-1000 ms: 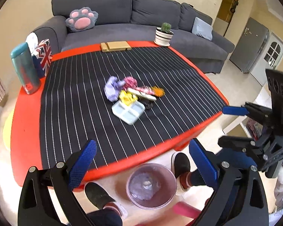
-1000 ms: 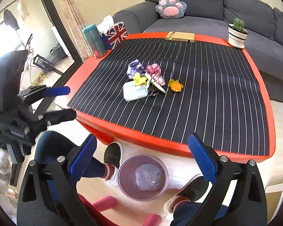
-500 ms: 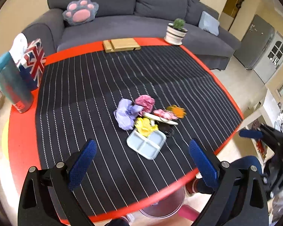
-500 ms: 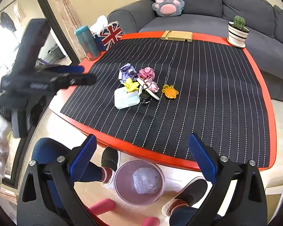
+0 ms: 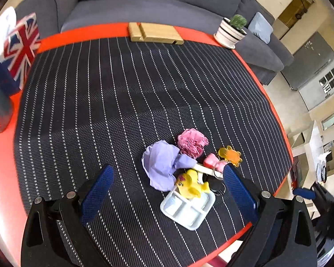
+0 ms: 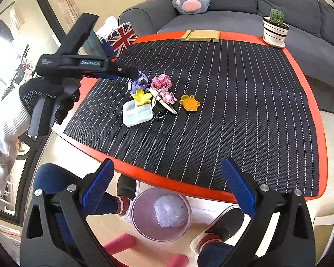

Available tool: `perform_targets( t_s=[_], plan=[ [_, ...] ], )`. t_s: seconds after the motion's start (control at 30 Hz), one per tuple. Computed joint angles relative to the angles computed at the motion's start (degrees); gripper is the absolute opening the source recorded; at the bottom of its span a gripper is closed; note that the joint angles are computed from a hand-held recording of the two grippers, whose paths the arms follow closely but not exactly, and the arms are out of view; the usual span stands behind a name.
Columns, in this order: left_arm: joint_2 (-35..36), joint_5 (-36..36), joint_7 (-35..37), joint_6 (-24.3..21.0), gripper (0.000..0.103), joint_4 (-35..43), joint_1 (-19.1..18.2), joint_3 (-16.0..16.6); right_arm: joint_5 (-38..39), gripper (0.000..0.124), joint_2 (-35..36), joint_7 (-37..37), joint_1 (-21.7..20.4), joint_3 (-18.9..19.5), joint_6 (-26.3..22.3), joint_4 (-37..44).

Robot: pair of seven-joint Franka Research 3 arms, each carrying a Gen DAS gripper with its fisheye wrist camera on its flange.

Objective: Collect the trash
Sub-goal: 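Reach the left tool to the crumpled purple cloth and grasp it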

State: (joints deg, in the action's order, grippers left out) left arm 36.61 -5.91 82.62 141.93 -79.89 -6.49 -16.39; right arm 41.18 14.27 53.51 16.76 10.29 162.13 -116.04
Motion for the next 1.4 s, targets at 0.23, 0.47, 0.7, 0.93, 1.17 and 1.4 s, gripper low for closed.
perform_targets(
  t_s=[0.23, 0.47, 0.7, 0.93, 1.17, 1.4],
  plan=[
    [3.58, -2.26, 0.51, -2.09, 0.083, 3.81, 0.68, -1.09, -0.27, 0.096, 0.65, 0.24, -0.22, -0.22, -0.63, 0.58],
    [5.55, -3.57, 1.05, -3.1, 0.059, 6.01, 0.81, -1.44, -0.85, 0.096, 1.21, 0.57, -0.28, -0.23, -1.02, 1.12],
    [4.47, -3.26, 1.24, -1.04, 0.036, 4.12, 0.87, -1.16, -1.09, 0.096, 1.41, 0.9, -0.3, -0.17, -1.04, 1.32],
    [0.34, -1.9, 1.76, 4.86, 0.031, -2.29, 1.11, -0.82, -1.63, 0.096, 1.92, 0.95, -0.28, -0.13, -0.82, 2.07],
    [-5.61, 1.01, 0.83, 12.01, 0.031, -10.53, 0.94, -0.05, -5.16, 0.096, 3.99, 1.41, -0.3, -0.81, -2.49, 5.95],
    [-11.18, 2.8, 0.62, 17.72, 0.031, -17.63, 1.21, -0.56, -15.45, 0.096, 9.95, 3.34, 1.09, -3.32, -8.62, 15.74]
  ],
)
